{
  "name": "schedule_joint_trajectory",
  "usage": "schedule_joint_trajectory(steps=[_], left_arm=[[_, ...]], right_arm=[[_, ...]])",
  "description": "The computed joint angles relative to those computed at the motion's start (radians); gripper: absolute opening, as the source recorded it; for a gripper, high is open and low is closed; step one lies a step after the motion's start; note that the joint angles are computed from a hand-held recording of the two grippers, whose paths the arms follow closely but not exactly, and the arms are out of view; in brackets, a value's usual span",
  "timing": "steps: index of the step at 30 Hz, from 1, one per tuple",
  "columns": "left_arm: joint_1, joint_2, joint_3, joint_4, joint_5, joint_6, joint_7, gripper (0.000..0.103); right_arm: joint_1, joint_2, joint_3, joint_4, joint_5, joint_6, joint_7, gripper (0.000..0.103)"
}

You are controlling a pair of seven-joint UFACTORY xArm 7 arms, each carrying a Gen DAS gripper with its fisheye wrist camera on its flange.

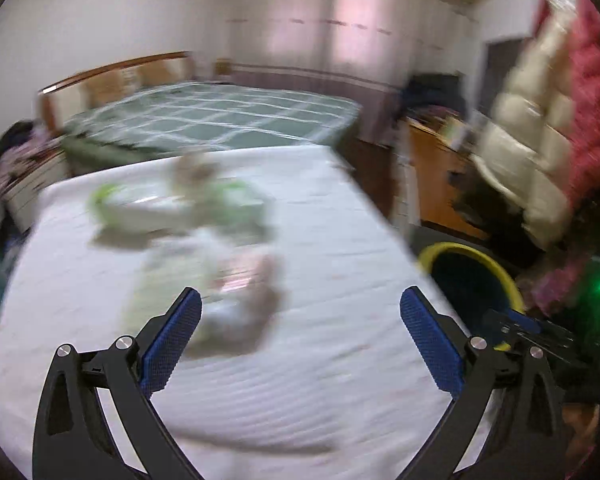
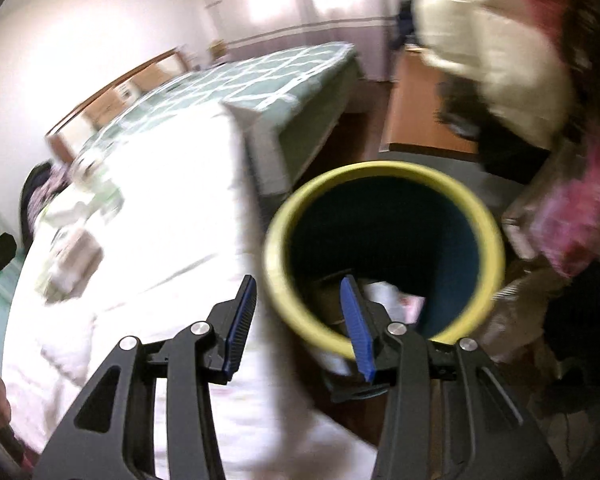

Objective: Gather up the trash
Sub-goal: 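Grasp the white foam net sleeve with the right gripper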

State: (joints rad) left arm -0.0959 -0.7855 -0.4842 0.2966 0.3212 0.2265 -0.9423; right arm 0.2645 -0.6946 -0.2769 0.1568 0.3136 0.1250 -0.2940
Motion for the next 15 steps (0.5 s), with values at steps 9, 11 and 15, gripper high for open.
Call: schedule_joint_trajectory(steps=[9, 11, 15], left_arm=[[-0.082, -0.646, 0.231, -0.295, -0.056, 0.403, 0.114, 0.098], [-0.07, -0.772, 0.269, -0.336, -0.063, 0.48, 0.161, 0.098], [-0.048, -0.973, 0.318, -0.385, -0.073, 0.598, 0.228, 0.098]], right_arm=[[0.303, 0.082, 0.111, 0.049, 0.022, -0.031, 0.076, 0.049], [0.342, 0.111, 0.137, 0.069, 0.014, -0.039, 0.09, 0.051], [0.43, 0.154, 0.182, 0.091, 0.0, -0.054, 0.108, 0.058]])
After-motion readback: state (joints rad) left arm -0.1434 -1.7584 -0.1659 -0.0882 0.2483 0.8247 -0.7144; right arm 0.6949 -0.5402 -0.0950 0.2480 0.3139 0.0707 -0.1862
